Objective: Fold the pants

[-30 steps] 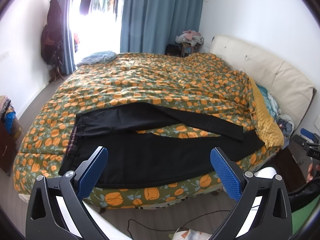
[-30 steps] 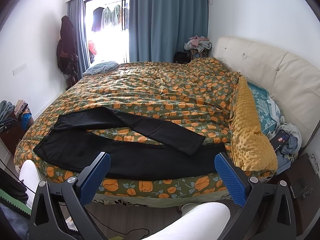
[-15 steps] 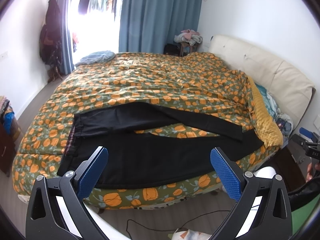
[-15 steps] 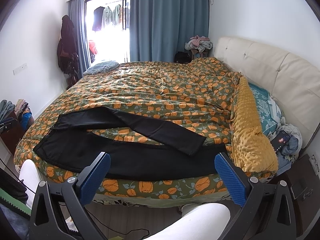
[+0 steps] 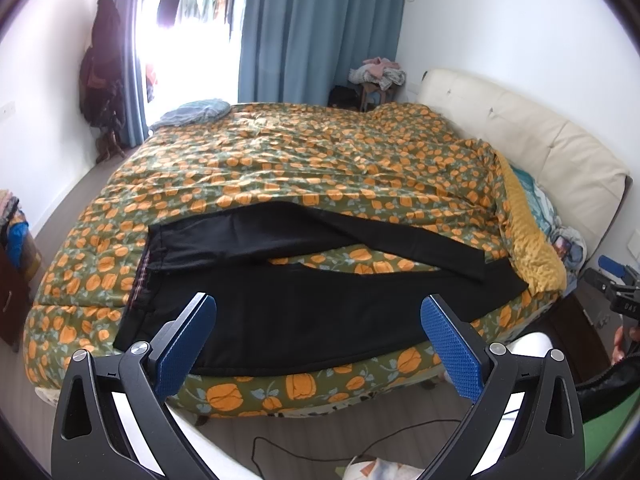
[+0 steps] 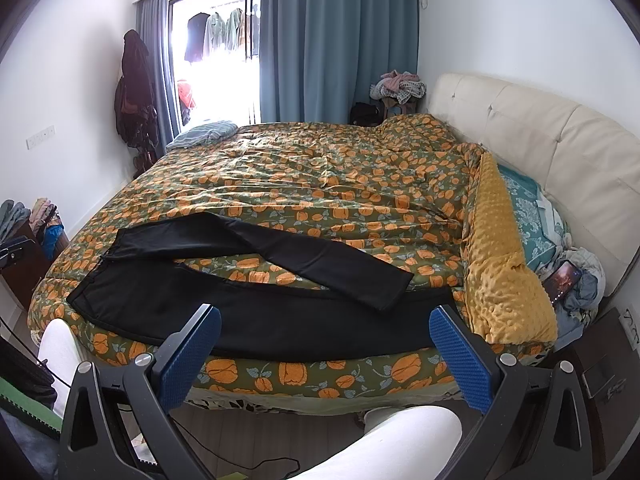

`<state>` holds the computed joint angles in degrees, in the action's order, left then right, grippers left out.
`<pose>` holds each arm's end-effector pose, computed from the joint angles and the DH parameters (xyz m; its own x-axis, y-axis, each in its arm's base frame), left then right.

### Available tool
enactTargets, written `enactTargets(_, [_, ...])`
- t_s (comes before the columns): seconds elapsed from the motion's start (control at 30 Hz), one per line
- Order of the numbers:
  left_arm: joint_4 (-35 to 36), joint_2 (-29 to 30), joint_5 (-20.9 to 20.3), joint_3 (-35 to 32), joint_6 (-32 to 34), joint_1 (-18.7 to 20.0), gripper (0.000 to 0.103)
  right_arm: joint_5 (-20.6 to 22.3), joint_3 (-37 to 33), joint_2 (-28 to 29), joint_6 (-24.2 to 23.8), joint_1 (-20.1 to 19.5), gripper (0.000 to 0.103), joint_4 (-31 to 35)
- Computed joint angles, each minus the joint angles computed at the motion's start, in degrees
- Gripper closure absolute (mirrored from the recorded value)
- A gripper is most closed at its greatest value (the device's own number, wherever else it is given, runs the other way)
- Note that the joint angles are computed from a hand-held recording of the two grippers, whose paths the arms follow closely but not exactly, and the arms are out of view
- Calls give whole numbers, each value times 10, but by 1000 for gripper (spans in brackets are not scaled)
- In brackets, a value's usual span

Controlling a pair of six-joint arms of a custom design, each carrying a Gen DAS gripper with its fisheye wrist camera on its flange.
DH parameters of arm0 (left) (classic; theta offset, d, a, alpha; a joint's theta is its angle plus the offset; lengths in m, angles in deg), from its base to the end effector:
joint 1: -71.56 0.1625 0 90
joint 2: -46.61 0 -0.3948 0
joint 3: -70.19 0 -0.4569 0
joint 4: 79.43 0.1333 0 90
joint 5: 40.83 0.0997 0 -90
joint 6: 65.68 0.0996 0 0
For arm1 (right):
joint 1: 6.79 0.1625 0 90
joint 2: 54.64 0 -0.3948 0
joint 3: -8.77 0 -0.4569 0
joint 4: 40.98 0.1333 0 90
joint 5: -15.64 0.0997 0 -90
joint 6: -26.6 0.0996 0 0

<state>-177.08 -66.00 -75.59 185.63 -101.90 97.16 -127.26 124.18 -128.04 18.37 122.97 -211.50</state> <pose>-0.2756 -0.3706 0.4562 -0.7800 0.1363 -0.6108 0.5426 0.6335 -0.5515 0.4045 -0.4020 0.2501 -0.7016 -0.0901 0.7068 -0.6072 0.5948 -0.5269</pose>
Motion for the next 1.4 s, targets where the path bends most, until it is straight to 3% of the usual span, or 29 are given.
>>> enactTargets(1.4, [1, -12, -5, 6, 6, 9, 1, 1, 8, 1, 10, -7, 0, -23])
